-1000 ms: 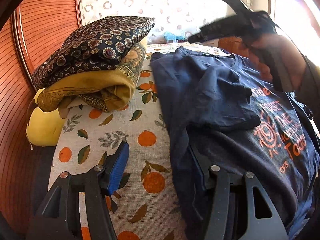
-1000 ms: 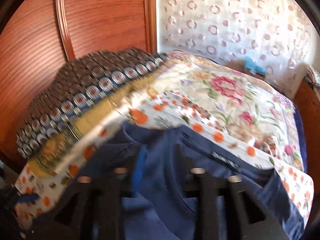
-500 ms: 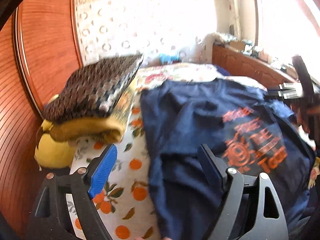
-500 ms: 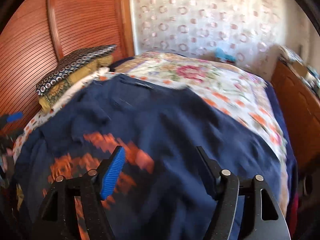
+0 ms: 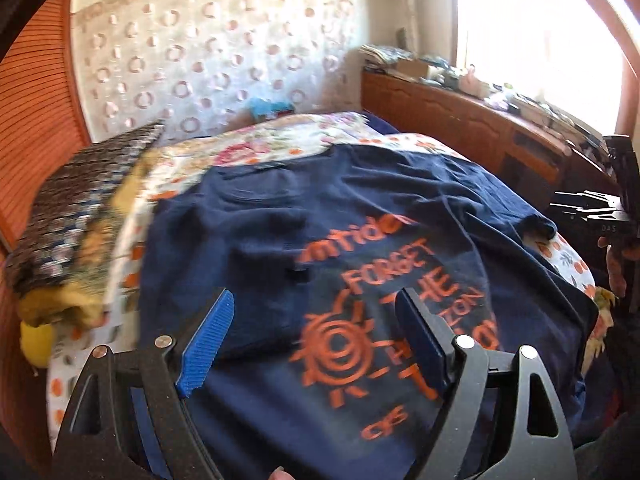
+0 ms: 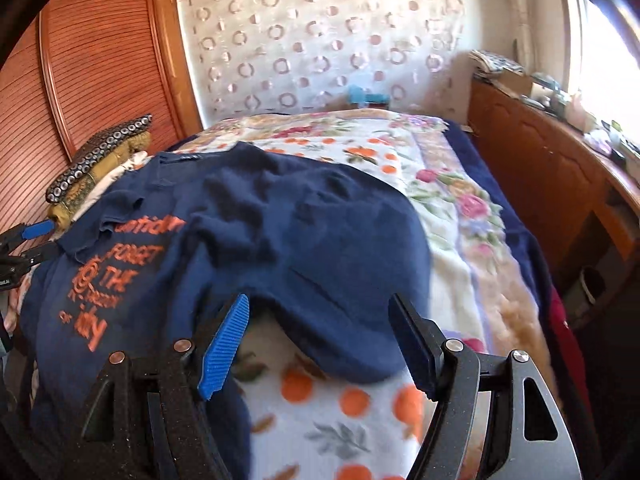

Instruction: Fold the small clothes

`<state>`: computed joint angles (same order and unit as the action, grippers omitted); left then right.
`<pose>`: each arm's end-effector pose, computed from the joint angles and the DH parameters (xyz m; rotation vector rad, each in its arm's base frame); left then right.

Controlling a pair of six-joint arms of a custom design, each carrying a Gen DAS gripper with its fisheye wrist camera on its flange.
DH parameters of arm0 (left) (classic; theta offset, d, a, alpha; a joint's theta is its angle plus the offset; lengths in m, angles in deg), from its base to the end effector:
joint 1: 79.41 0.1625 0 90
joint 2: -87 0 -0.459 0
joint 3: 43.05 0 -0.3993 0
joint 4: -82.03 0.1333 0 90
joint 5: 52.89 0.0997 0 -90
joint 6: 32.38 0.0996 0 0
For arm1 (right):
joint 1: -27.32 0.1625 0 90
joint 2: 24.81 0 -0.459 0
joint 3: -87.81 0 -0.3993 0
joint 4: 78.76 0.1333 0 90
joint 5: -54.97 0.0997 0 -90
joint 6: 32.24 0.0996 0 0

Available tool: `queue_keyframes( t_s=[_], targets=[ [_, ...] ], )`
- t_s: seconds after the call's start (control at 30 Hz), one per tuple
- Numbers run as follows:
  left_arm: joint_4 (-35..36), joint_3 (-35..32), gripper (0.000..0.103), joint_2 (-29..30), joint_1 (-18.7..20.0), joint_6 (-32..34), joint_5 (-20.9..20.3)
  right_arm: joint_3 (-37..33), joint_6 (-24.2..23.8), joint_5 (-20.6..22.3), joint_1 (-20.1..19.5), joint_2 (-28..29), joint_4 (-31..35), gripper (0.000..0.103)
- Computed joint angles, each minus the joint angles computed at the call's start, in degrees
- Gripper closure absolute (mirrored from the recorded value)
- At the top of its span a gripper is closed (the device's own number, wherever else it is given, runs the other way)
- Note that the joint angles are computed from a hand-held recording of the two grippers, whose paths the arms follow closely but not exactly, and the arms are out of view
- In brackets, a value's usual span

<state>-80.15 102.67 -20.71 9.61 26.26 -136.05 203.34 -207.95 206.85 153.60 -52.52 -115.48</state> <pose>0.1398 -0.3155 0.3280 1.2894 2.3496 -0.6443 0.2576 -0.2741 -0.1222 0.1506 -2.1302 1.1262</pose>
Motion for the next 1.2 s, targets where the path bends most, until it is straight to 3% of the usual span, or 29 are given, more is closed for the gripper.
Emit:
queue_keyframes(
  t_s=[0.43, 0.9, 1.03, 1.2],
  targets=[
    [0.4, 4.0, 0.020, 7.5, -6.0, -5.3, 6.3, -3.6, 10.0, 4.3, -0.1, 1.6, 11.9, 0.029],
    [-3.6, 5.7, 0.019, 8.9, -6.2, -3.2, 7.7, -7.9, 10.1, 5.0, -0.7, 3.9, 18.5, 0.030],
    [-3.5, 5.6, 0.019, 8.9, -6.1, -3.2, 7.7, -7.8, 9.3, 4.7, -1.4, 3.5, 18.8, 0.048],
    [-3.9, 5.7, 0.019, 9.2, -6.3, -3.2, 7.8, -7.5, 8.4, 5.2, -1.8, 3.0, 18.6, 0.086]
  ],
)
